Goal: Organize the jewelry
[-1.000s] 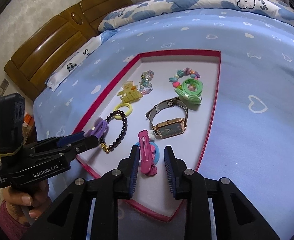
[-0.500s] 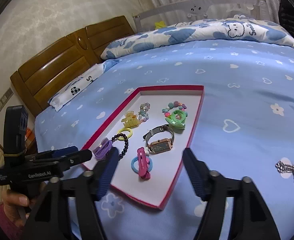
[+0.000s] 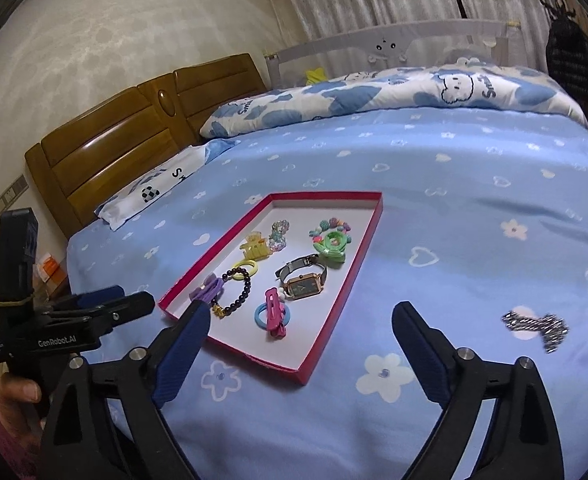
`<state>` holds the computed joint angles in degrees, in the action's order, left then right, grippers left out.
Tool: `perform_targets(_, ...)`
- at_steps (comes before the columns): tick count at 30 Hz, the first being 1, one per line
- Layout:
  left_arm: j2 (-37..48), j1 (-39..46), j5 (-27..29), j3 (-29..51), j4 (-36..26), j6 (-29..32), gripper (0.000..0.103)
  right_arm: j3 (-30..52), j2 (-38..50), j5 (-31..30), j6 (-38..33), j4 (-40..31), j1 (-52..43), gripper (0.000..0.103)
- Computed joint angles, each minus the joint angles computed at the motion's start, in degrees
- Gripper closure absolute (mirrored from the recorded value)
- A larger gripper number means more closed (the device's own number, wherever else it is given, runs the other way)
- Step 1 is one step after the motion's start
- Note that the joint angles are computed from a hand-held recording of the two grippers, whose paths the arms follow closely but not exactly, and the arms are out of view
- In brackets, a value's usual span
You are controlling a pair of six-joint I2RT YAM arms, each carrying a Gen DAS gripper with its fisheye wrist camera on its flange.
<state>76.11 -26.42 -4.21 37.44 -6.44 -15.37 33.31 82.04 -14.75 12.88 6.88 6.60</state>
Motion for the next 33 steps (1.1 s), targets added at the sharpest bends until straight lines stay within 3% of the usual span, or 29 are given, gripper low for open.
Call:
perform_targets(7,-7.0,-7.6,-10.2,-1.0,-3.9,0.0,0.001,2.2,-9.4,2.2,-2.5,-8.4,-0.6,0.000)
perform_targets(13,-6.1,-8.4,-10.8,-2.6,-2.2,-1.2,0.001,-2.4,-13.0,7.5,-2.3,-4.5,1.4,0.000)
perform_targets(20,-4.1,-9.2,-12.6,-2.7,-2.3,-3.2,0.001,-7.7,-10.2,9.0,-1.1,0.4,2.1,0.000)
perform_targets(33,-6.2,-10.0,-14.2,-4.8,-0.8,-2.9,0.001,-10.2,-13.2,11.8,-1.1,2.3,3.9,0.000)
